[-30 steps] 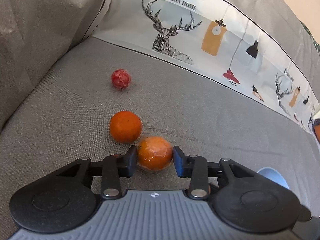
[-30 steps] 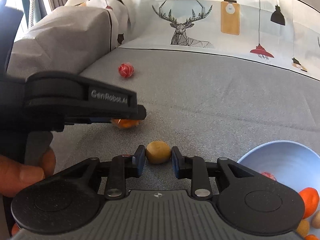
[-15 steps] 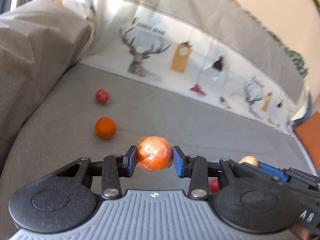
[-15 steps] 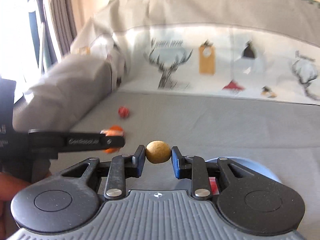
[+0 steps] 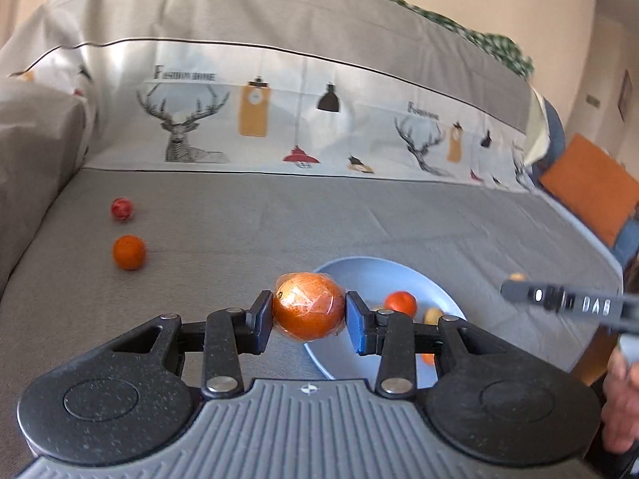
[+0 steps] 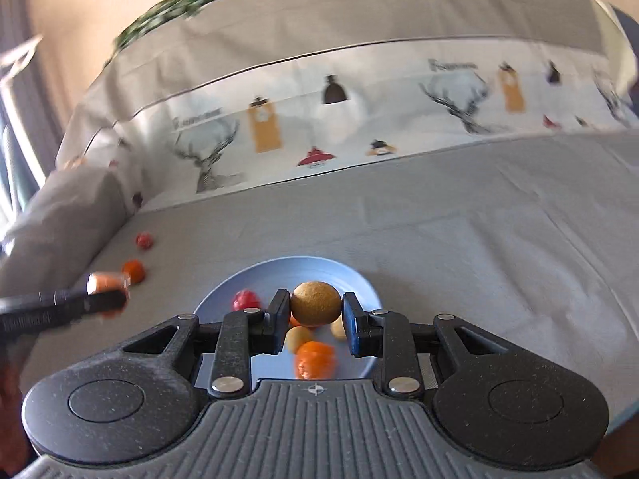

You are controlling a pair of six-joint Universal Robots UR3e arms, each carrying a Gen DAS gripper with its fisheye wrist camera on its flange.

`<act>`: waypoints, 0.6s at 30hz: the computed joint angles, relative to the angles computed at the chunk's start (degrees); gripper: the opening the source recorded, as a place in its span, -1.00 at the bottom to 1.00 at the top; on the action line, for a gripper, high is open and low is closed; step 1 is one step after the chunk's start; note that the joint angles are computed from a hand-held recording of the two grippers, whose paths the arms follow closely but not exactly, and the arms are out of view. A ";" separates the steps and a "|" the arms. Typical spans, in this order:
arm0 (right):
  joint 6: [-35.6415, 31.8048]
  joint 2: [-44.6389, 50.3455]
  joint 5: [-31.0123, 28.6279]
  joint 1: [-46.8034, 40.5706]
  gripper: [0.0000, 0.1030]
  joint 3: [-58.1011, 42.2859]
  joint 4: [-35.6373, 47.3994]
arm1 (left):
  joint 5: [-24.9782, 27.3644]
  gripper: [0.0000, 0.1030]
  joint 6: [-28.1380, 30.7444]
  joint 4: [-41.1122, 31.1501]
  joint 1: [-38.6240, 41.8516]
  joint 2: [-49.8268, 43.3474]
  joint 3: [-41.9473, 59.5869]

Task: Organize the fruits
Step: 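Carry the net-wrapped orange and tan fruit over the blue plate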

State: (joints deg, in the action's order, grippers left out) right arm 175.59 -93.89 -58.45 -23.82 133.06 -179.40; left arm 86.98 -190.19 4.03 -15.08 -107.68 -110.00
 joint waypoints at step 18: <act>-2.84 6.22 -5.29 8.98 -0.43 -1.90 -4.38 | 0.39 -0.18 5.06 -0.86 -2.12 -4.38 3.57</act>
State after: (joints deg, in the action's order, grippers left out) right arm 172.75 -87.66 -63.73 -14.84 131.16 -183.78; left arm 87.37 -185.13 3.17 -17.20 -112.06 -106.43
